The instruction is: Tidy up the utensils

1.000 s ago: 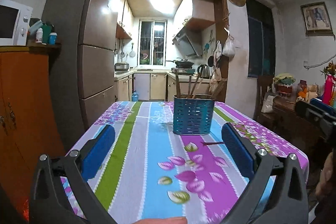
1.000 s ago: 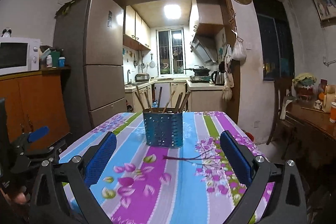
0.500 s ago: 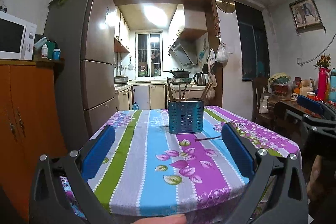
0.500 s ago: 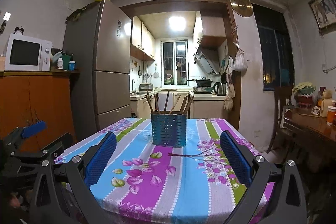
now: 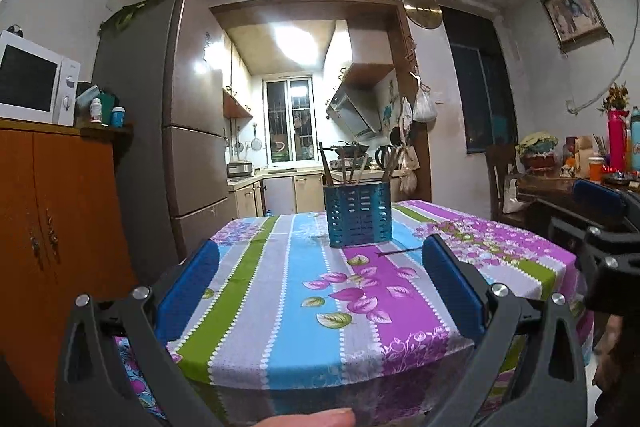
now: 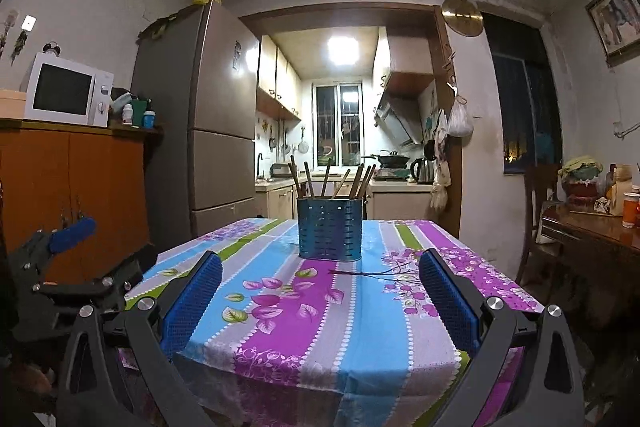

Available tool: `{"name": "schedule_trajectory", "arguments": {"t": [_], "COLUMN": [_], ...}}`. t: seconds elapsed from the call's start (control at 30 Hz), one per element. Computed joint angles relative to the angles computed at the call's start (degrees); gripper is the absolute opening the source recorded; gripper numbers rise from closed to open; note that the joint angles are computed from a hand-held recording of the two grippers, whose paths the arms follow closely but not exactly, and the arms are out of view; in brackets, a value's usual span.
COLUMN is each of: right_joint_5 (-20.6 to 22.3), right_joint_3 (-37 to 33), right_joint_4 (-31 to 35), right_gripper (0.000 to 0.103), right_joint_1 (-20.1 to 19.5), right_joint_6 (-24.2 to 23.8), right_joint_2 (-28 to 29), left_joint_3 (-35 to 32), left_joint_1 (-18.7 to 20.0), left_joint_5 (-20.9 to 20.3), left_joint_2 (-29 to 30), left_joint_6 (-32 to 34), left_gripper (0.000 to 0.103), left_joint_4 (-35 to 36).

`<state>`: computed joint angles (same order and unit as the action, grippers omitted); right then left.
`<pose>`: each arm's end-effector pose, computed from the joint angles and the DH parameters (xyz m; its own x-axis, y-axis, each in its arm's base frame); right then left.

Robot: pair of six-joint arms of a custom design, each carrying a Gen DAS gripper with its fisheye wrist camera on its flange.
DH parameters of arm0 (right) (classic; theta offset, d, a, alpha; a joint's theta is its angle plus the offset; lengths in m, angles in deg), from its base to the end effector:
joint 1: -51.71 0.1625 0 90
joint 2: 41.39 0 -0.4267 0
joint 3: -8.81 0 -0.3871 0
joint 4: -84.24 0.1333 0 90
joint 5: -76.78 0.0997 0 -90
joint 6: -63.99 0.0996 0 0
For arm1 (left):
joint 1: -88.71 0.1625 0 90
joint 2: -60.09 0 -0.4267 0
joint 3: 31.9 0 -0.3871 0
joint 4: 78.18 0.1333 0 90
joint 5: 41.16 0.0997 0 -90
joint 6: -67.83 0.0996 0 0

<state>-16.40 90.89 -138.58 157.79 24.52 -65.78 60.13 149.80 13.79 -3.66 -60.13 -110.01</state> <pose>0.3214 -0.6538 0.0824 -0.7069 -0.3305 0.6254 -0.6742 0.0473 -0.7371 -0.1316 -0.6324 0.2673 -0.6349 -0.1079 -0.7651 0.7651 0.0502 -0.6420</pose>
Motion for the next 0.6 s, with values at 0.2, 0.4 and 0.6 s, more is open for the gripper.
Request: {"name": "schedule_trajectory", "arguments": {"t": [0.2, 0.4, 0.6], "right_joint_5": [-0.4, -0.42, -0.85], "right_joint_3": [-0.94, -0.58, -0.16], "right_joint_4": [-0.38, 0.96, -0.1], "right_gripper": [0.098, 0.098, 0.098], "right_joint_1": [-0.66, -1.02, -1.29], "right_joint_6": [0.0, 0.59, 0.48], "right_joint_2": [1.21, 1.27, 1.45], "left_joint_3": [-0.75, -1.22, -1.22], "left_joint_1": [0.68, 0.97, 1.06], "left_joint_5": [-0.08, -0.67, -0.79], "left_joint_2": [0.93, 1.23, 1.6], "left_joint_6": [-0.28, -1.44, -2.09], "left_gripper": [0.098, 0.098, 0.098], "left_joint_4": [0.22, 1.33, 2.09]}}
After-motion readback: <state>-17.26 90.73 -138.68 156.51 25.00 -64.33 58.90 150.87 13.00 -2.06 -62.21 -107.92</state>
